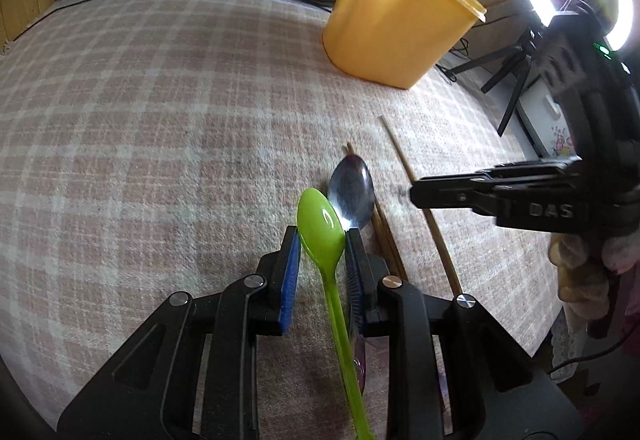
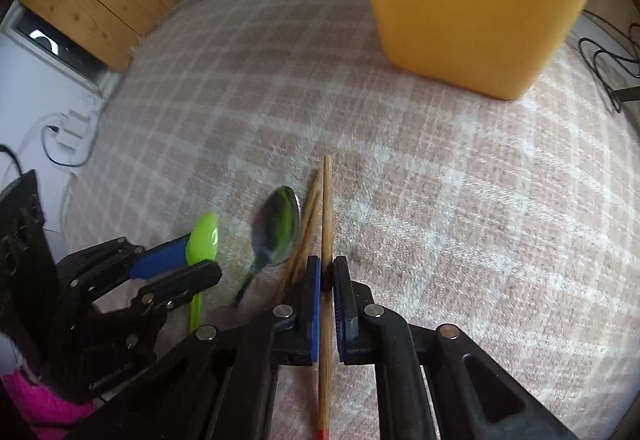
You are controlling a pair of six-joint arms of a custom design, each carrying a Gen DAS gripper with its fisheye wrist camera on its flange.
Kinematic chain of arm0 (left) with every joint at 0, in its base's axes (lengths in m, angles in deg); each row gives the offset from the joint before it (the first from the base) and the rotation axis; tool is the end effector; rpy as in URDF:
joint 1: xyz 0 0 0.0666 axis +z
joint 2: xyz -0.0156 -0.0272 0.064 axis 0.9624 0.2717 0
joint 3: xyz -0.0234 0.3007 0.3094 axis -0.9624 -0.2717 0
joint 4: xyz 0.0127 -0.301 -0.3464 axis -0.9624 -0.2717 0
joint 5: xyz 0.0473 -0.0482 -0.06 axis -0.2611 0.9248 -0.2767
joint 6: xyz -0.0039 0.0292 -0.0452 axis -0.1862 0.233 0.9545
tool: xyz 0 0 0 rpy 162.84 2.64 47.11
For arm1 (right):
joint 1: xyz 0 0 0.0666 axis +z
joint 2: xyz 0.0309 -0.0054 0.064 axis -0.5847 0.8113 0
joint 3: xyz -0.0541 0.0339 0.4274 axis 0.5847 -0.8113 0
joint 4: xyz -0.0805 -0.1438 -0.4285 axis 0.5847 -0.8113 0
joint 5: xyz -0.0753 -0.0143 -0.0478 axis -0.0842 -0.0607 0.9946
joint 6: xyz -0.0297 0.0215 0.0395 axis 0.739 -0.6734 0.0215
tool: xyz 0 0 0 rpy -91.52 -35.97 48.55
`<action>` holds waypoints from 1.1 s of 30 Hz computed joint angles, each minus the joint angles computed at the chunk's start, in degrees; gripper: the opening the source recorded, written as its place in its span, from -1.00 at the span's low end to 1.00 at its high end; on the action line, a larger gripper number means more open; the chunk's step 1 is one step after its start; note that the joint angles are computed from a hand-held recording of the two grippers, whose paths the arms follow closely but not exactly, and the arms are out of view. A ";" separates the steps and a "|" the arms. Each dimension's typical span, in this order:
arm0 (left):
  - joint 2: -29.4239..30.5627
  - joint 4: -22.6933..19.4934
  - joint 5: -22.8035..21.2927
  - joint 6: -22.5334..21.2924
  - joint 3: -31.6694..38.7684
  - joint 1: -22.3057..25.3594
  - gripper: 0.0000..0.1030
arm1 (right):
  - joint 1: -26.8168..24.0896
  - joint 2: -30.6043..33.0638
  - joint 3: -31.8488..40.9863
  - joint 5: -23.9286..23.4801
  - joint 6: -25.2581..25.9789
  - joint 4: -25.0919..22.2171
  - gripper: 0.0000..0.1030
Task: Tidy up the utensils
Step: 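Lift the green spoon and chopstick and carry both over the yellow bucket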
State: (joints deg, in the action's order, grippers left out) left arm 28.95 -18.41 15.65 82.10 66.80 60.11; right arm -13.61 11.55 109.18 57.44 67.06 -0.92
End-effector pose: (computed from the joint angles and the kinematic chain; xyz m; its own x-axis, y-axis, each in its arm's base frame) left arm 0.4061 -0.1082 0.3618 -0.8553 -0.1811 -0.4854 -0.0041 0.9392 -0.3432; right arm 0.5065 0.2194 0.3582 -0.8431 -0.4704 -0.2607 -0.5347 0.7848 0.3133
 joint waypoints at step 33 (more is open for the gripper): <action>-3.93 2.60 -6.20 -1.39 8.12 -3.20 -0.60 | -10.15 -17.37 -8.84 -9.40 -5.76 17.09 -0.93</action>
